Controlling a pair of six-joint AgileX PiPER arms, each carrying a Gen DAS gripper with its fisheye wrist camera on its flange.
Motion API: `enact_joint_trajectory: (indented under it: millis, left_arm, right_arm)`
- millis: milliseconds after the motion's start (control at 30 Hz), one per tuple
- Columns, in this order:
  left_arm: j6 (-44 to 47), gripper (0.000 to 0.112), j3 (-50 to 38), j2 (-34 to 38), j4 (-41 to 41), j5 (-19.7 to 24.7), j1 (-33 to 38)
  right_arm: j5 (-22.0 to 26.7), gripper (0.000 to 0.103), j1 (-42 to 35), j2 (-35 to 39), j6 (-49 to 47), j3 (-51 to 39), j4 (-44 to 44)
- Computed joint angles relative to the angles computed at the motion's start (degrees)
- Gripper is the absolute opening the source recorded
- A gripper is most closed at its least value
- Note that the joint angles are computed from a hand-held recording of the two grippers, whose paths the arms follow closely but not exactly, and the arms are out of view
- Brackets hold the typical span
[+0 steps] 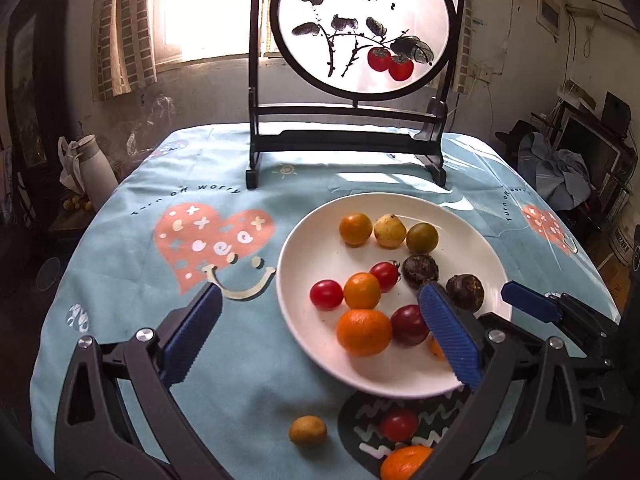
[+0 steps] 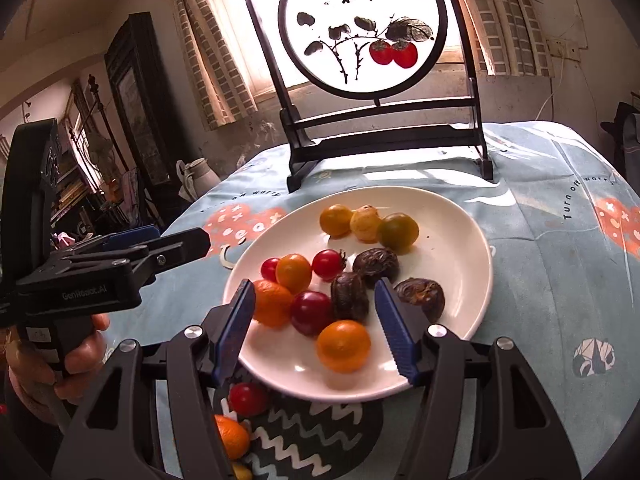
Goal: Organize fruits
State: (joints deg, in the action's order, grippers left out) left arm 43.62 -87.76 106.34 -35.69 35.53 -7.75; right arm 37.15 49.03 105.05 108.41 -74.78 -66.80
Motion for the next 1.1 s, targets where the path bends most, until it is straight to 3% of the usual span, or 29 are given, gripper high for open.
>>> enact_joint_trajectory:
  millis: [67, 133, 233, 300, 467, 600, 667, 1100]
  left_arm:
    - [1.3, 0.101, 4.9, -2.4, -2.3, -0.9, 3.0]
    - [6.8, 0.101, 10.4, -3.6, -11.0, -1.0, 7.2]
    - [4.3, 0.101, 12.4, -1.4, -11.9, 2.3, 11.6]
    - [3.4, 0.101, 10.5, 0.5, -12.6, 6.3, 13.8]
    - [7.6, 0.101, 15.9, -3.4, -16.2, -1.0, 13.3]
    - [7.8, 0.101, 16.2, -3.6, -13.8, -1.8, 11.6]
    - [7.7, 0.101, 16.3, -3.6, -13.1, -2.1, 11.1]
    - [6.4, 0.101, 16.4, -3.5, -11.3, -3.4, 10.6]
  right_arm:
    - [0.4, 0.063, 2.7, 0.2, 0.3, 0.3, 0.5]
    - [0.5, 0.063, 5.3, 0.7, 2.7, 1.2, 0.0]
    - [-2.7, 0.063, 7.0, 1.2, -0.4, 1.9, 7.0]
    - [-2.2, 0.063, 8.4, 1.8, -5.1, 1.0, 11.2]
    - [-2.7, 0.063, 9.4, 3.1, -13.6, -0.5, 17.3]
    - [0.7, 0.063, 9.5, 6.4, -23.1, -4.9, 24.0]
    - [2.6, 0.057, 10.0, 7.7, -25.9, -6.9, 25.0]
    - [6.9, 0.042, 11.2, 10.6, -30.3, -10.6, 25.1]
